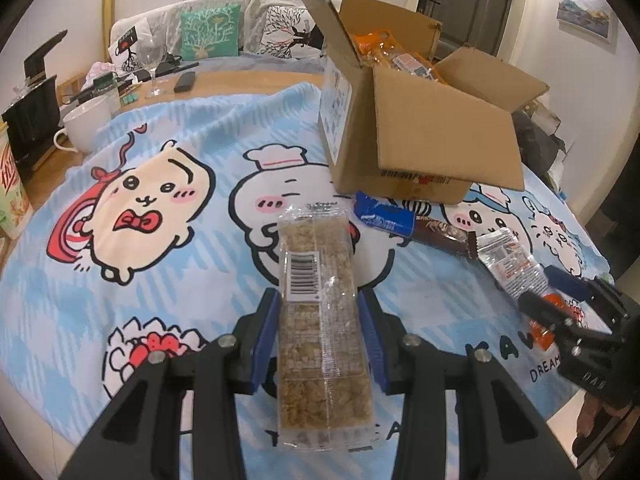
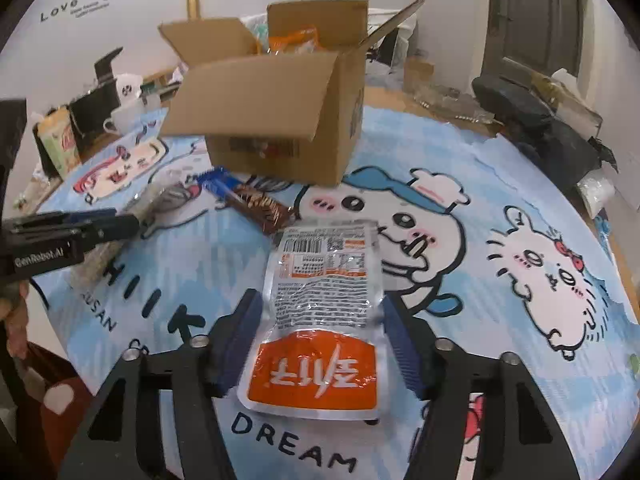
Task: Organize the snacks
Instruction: 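Lift both packets and carry them toward the box, then lower the granola bar and white packet into the box and open both grippers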
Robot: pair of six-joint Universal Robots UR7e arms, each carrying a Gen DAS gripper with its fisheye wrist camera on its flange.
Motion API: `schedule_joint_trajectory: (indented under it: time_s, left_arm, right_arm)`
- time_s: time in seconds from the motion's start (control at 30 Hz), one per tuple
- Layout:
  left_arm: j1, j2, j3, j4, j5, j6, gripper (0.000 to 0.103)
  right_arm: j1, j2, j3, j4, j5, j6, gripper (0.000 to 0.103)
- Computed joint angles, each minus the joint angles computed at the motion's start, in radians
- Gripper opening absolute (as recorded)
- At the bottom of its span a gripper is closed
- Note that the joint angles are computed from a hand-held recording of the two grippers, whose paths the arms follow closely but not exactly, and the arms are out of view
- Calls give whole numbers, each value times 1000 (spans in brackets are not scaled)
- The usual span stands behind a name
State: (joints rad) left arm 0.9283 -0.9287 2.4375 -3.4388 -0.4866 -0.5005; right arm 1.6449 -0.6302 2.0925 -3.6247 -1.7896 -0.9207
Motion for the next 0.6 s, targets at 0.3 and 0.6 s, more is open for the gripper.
schedule_joint_trajectory:
  time_s: [0.3,0.6]
  left_arm:
    - [-6,-4,4,12,6,-10,37]
    - [-115,-98,73,28,127,-54,37]
  right_arm:
    - [-16,-33,3,17,22,26,57]
    - [-12,-159,54,7,140,51,57]
